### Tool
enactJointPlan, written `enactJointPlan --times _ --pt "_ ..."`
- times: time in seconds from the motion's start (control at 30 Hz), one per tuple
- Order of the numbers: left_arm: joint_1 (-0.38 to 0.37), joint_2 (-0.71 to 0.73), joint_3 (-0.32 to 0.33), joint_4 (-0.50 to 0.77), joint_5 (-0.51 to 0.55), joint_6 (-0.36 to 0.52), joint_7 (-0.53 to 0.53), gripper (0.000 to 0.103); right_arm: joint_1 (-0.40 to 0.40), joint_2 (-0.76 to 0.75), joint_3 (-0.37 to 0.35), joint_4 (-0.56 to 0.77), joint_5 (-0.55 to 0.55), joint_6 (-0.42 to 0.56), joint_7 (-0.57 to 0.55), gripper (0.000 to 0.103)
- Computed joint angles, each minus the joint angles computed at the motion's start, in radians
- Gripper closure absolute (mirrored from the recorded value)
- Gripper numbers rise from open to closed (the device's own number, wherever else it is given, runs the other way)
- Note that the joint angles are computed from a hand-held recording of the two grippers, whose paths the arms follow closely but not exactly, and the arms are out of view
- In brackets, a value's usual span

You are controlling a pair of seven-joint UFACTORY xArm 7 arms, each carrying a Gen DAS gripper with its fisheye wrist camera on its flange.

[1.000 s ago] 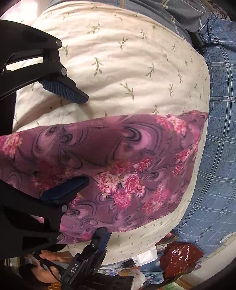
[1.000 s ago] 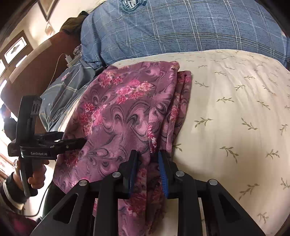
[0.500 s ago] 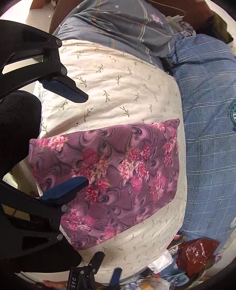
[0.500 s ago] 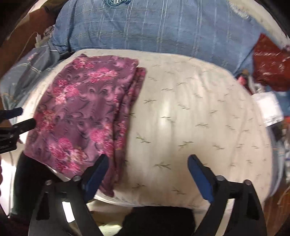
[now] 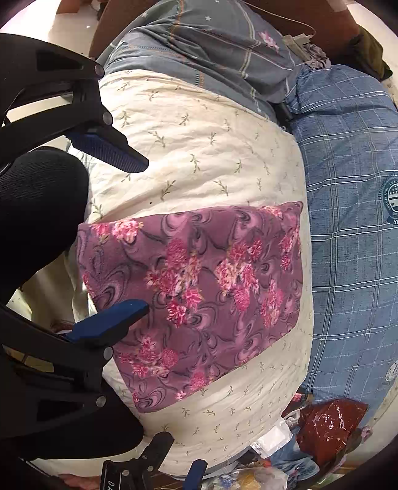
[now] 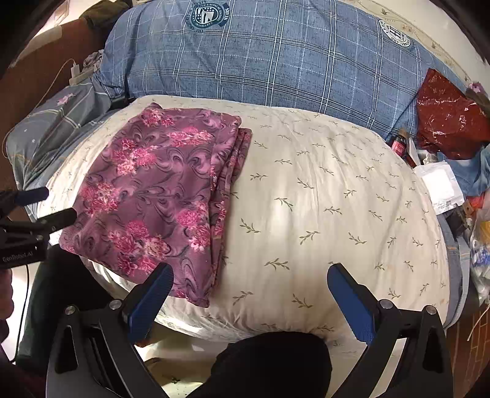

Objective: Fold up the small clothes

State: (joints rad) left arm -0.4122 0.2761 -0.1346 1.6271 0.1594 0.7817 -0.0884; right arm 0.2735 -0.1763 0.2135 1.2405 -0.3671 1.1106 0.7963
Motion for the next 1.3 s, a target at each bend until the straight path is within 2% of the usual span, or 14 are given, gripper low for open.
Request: enactJointPlan --times 0.1,0.17,0.33,0.43,0.5,0.7,0.83,1.1,1.3 --pt "0.012 -0.020 -0.012 -0.031 -0.053 -0.004 0.008 0.018 0.000 -0.017 0.002 -0.018 -0.001 -0.018 0.017 0.001" --pt "0.010 -0.046 -0.012 -0.070 -0.052 -0.029 -0.006 0.018 -0.002 -0.022 0.007 -0.030 -0.014 -0.023 0.026 0.001" --pt "0.006 -0.115 -0.020 -0.156 -0.010 -0.058 0.016 0.018 -0.004 -0.029 0.007 -0.050 -0.015 -0.023 0.025 0.001" --pt "-0.005 -0.146 -0.018 -0.198 0.074 -0.066 -0.009 0.018 -0.006 -0.034 0.006 -0.057 -0.005 -0.026 0.025 0.001" --pt "-0.004 -0.156 -0.022 -0.214 0.090 -0.057 -0.015 0.018 -0.005 -0.039 0.008 -0.060 0.000 -0.031 0.026 0.001" --pt "0.003 -0.166 -0.030 -0.229 0.085 -0.018 -0.024 0.018 0.002 -0.046 0.020 -0.058 0.003 -0.040 0.011 0.001" --pt "0.009 -0.171 -0.037 -0.228 0.050 -0.014 0.014 0.018 0.012 -0.033 0.027 -0.040 -0.002 -0.015 -0.017 0.001" --pt "0.005 -0.163 -0.048 -0.216 -0.008 0.023 0.074 0.018 0.027 -0.023 0.042 -0.007 -0.068 0.038 -0.003 0.000" --pt "-0.006 -0.150 -0.050 -0.198 -0.007 0.031 0.090 0.018 0.024 -0.029 0.025 -0.013 -0.037 0.028 0.003 0.000"
